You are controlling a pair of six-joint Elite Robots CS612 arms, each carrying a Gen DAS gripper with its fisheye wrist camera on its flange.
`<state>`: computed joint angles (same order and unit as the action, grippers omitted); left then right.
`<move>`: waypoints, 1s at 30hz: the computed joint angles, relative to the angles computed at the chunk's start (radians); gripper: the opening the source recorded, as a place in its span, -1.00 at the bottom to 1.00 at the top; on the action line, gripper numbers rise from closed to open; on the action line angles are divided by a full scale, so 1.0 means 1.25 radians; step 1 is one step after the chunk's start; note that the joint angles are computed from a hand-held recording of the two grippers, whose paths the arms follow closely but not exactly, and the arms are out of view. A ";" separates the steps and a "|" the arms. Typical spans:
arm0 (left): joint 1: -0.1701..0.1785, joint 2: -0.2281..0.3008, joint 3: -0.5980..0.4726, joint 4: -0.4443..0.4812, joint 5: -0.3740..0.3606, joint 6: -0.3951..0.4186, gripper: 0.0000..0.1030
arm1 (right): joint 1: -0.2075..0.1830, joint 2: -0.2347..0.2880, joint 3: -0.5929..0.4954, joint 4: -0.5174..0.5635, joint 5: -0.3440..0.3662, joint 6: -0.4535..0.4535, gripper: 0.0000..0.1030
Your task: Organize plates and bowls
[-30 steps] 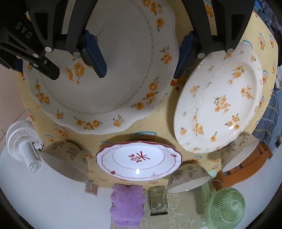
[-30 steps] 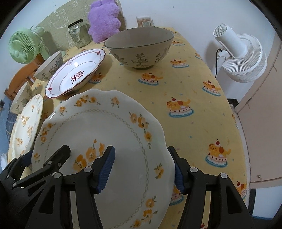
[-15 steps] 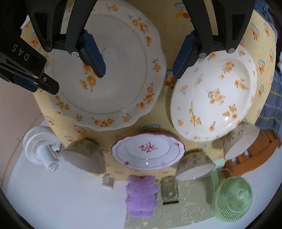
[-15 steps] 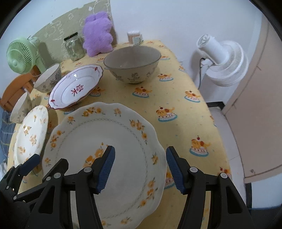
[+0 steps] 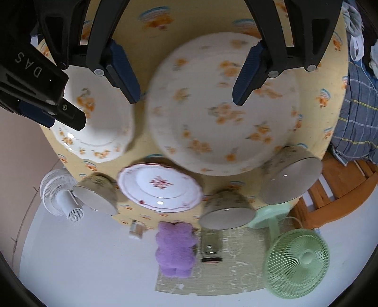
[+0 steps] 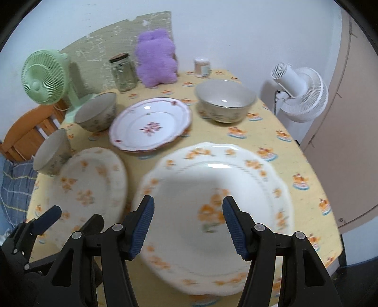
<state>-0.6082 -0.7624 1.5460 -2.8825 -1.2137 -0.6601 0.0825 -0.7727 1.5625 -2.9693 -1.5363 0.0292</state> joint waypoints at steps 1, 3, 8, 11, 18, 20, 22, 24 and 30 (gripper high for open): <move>0.005 -0.004 0.008 -0.002 -0.003 -0.003 0.59 | 0.007 0.002 -0.002 -0.001 -0.001 0.006 0.24; 0.017 -0.010 0.022 -0.010 -0.013 -0.006 0.59 | 0.020 0.006 -0.009 -0.001 -0.001 0.012 0.24; 0.041 -0.018 0.041 -0.003 -0.004 -0.021 0.59 | 0.048 0.029 -0.046 0.031 0.000 0.024 0.24; 0.055 -0.014 0.035 0.017 0.001 -0.042 0.59 | 0.064 0.047 -0.075 0.040 -0.008 0.025 0.24; 0.080 0.016 -0.006 0.051 0.011 -0.041 0.59 | 0.076 0.101 -0.161 0.079 0.000 0.006 0.24; 0.086 0.024 -0.017 0.069 0.013 -0.053 0.59 | 0.076 0.115 -0.182 0.096 0.005 0.005 0.24; 0.091 0.029 -0.023 0.090 0.009 -0.070 0.59 | 0.076 0.127 -0.200 0.114 0.003 -0.001 0.24; 0.094 0.034 -0.029 0.107 0.005 -0.083 0.59 | 0.076 0.137 -0.215 0.136 0.002 -0.002 0.24; 0.100 0.046 -0.044 0.124 -0.025 -0.063 0.58 | 0.074 0.158 -0.245 0.173 0.022 -0.028 0.24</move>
